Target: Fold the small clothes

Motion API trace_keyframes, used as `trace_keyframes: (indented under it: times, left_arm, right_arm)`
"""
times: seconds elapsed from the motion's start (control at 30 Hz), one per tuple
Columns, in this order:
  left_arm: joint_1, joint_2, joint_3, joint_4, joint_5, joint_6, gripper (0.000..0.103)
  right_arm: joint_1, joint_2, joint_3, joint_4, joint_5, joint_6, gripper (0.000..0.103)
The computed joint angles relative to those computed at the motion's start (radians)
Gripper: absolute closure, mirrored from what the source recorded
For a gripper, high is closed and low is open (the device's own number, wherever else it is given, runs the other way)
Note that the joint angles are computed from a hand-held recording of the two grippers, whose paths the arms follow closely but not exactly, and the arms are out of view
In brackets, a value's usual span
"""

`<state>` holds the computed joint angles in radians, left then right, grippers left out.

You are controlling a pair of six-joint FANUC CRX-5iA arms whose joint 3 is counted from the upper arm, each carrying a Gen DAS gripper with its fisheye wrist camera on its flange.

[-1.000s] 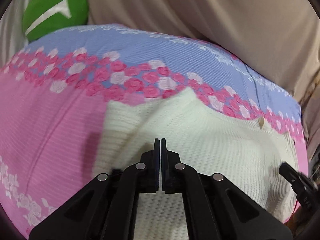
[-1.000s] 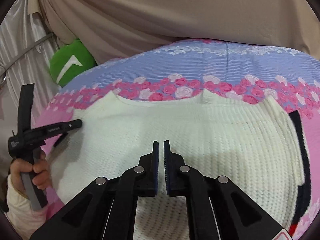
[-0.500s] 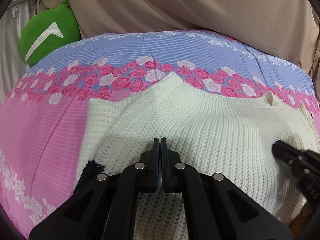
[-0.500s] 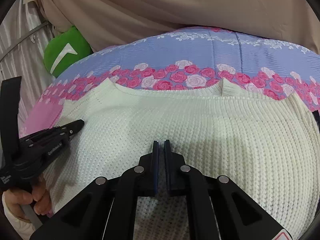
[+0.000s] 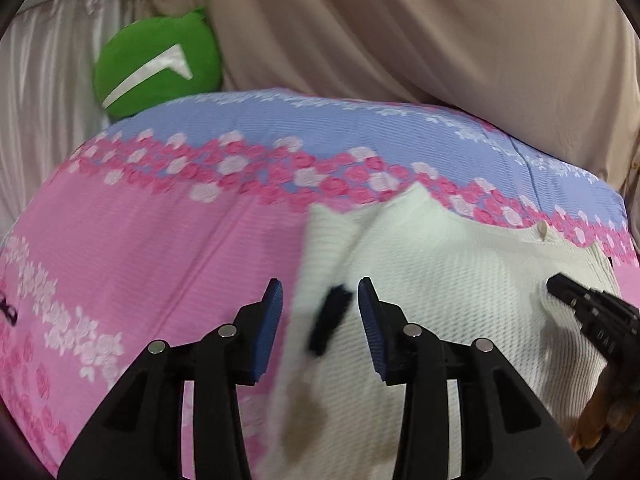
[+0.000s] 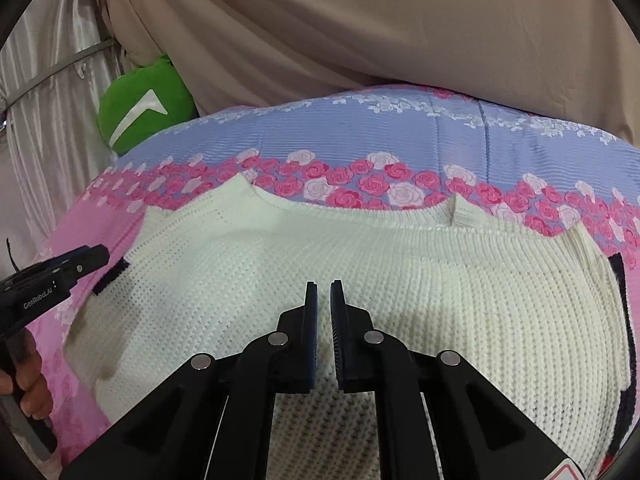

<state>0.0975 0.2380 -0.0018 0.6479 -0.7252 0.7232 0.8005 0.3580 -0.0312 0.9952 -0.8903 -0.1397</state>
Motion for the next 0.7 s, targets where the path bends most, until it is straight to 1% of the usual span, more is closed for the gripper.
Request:
trace_keyframes:
  times: [0.03,0.1,0.17,0.23,0.27,0.3,0.4,0.47,0.5,0.53,0.6,0.63,0.67,0.7]
  left_arm:
    - [0.013,0.007,0.010,-0.011,-0.021,0.020,0.065]
    - [0.020,0.014,0.016,-0.020,-0.033,0.034,0.065]
    - [0.019,0.021,0.017,-0.024,-0.036,0.045,0.065]
    - [0.016,0.030,0.025,-0.023,-0.057,0.045,0.065]
    - [0.017,0.036,0.029,-0.015,-0.076,0.043,0.065]
    - [0.018,0.041,0.032,-0.006,-0.096,0.037,0.065]
    - [0.020,0.044,0.033,-0.002,-0.113,0.029,0.065]
    - [0.024,0.043,0.030,0.012,-0.121,0.016,0.065]
    - [0.025,0.042,0.029,0.024,-0.124,0.006,0.065]
    - [0.025,0.043,0.032,0.035,-0.127,-0.003,0.064]
    - [0.018,0.056,0.049,0.074,-0.131,-0.022,0.049]
    - [0.008,0.068,0.065,0.097,-0.129,-0.030,0.045]
    - [-0.002,0.081,0.080,0.116,-0.128,-0.041,0.039]
    - [-0.019,0.103,0.108,0.126,-0.128,-0.045,0.033]
  right_arm:
    - [-0.009,0.013,0.021,-0.026,0.009,0.031,0.094]
    - [-0.044,0.050,0.078,-0.139,0.066,0.122,0.094]
    - [-0.066,0.059,0.080,-0.131,0.101,0.118,0.096]
    - [-0.069,0.055,0.099,-0.164,0.093,0.128,0.097]
    - [-0.065,0.044,0.088,-0.149,0.092,0.107,0.097]
    - [-0.057,0.026,0.060,-0.106,0.089,0.066,0.097]
    - [-0.024,-0.032,-0.024,-0.001,0.047,-0.039,0.097]
    - [0.006,-0.085,-0.097,0.049,-0.023,-0.114,0.097]
    - [0.022,-0.117,-0.141,0.075,-0.081,-0.164,0.096]
    - [0.029,-0.142,-0.175,0.089,-0.121,-0.196,0.094]
    - [0.033,-0.196,-0.238,0.083,-0.237,-0.265,0.075]
    - [0.023,-0.222,-0.269,0.076,-0.255,-0.291,0.057]
    - [0.004,-0.252,-0.303,0.063,-0.253,-0.313,0.052]
    - [-0.016,-0.274,-0.327,0.044,-0.237,-0.326,0.052]
